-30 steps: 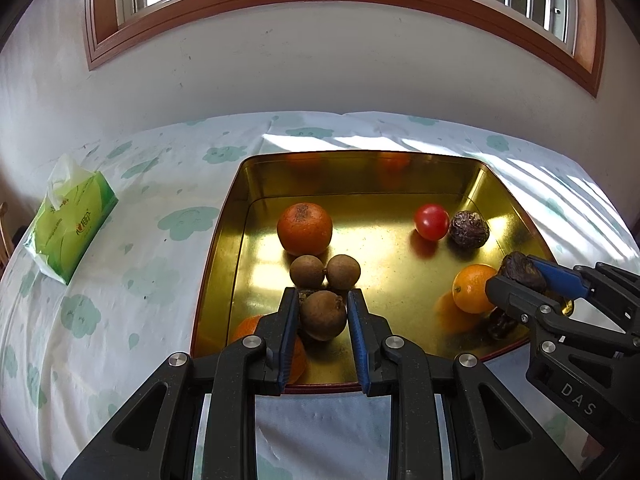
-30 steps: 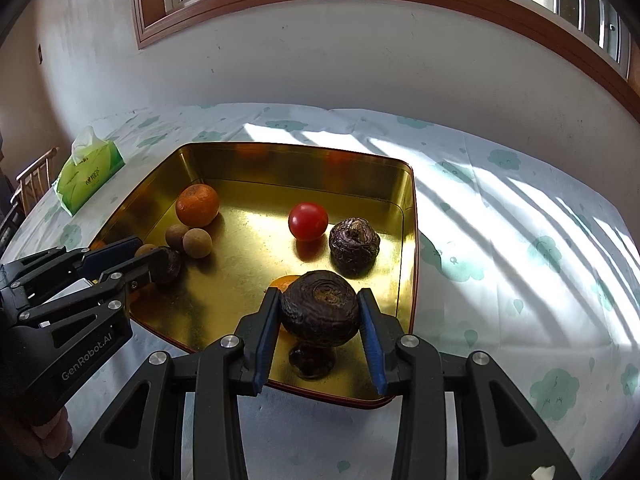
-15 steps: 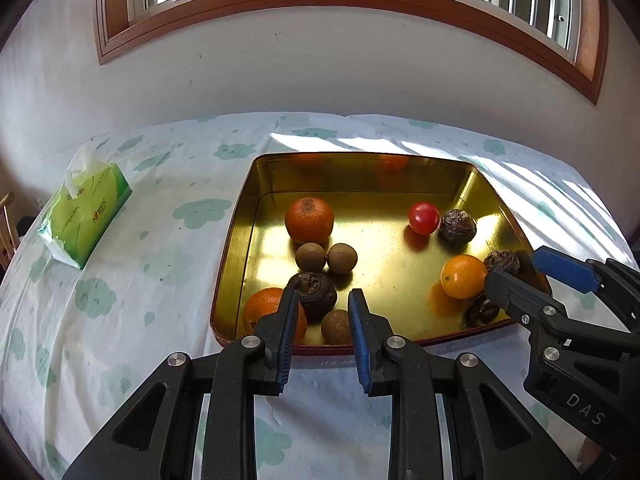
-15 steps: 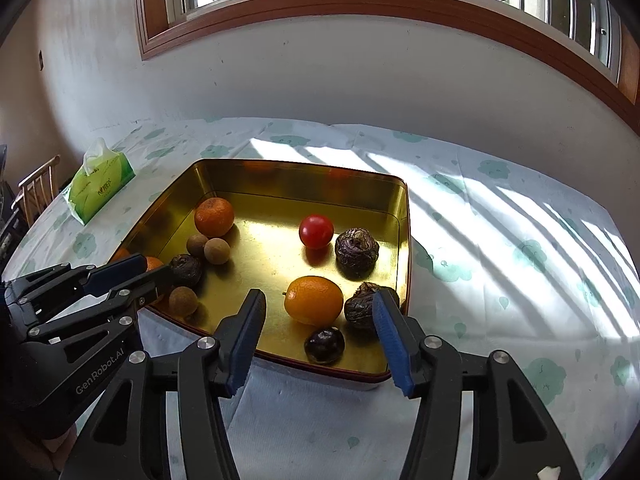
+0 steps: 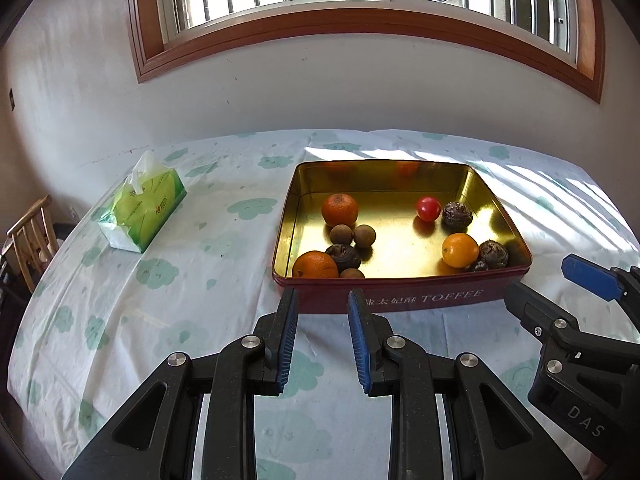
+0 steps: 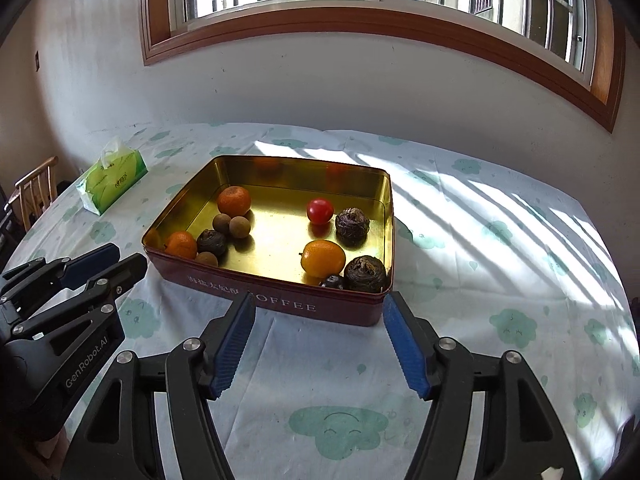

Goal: Organize fruits

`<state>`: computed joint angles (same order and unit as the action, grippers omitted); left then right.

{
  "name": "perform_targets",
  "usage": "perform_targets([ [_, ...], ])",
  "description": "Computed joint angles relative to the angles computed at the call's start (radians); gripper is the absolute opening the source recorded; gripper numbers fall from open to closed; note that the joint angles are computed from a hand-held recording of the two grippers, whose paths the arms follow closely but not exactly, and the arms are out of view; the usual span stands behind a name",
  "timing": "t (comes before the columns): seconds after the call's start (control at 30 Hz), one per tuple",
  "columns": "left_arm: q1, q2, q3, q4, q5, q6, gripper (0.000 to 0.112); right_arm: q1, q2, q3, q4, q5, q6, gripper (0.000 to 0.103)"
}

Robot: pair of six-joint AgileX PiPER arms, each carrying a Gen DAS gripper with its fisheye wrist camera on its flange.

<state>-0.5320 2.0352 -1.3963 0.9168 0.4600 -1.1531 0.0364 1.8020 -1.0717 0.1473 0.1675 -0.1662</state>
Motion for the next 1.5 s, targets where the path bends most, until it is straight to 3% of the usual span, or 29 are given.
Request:
perform_targets([
  [0.5, -0.042, -0.129, 0.203, 0.095, -0.02, -0.168, 0.028, 0.034, -0.128, 0.176, -0.156, -0.054, 0.177, 0.064],
  [0.63, -0.045, -0.146, 0.23, 0.107, -0.024, -0.192, 0.028, 0.03, -0.144, 0.19, -0.084, -0.056, 0.113, 0.065],
  [1.5, -0.065, -0.161, 0.274, 0.129, -0.016, -0.246, 0.032, 0.044, -0.168, 0.224, -0.18, -0.064, 0.214, 0.065],
])
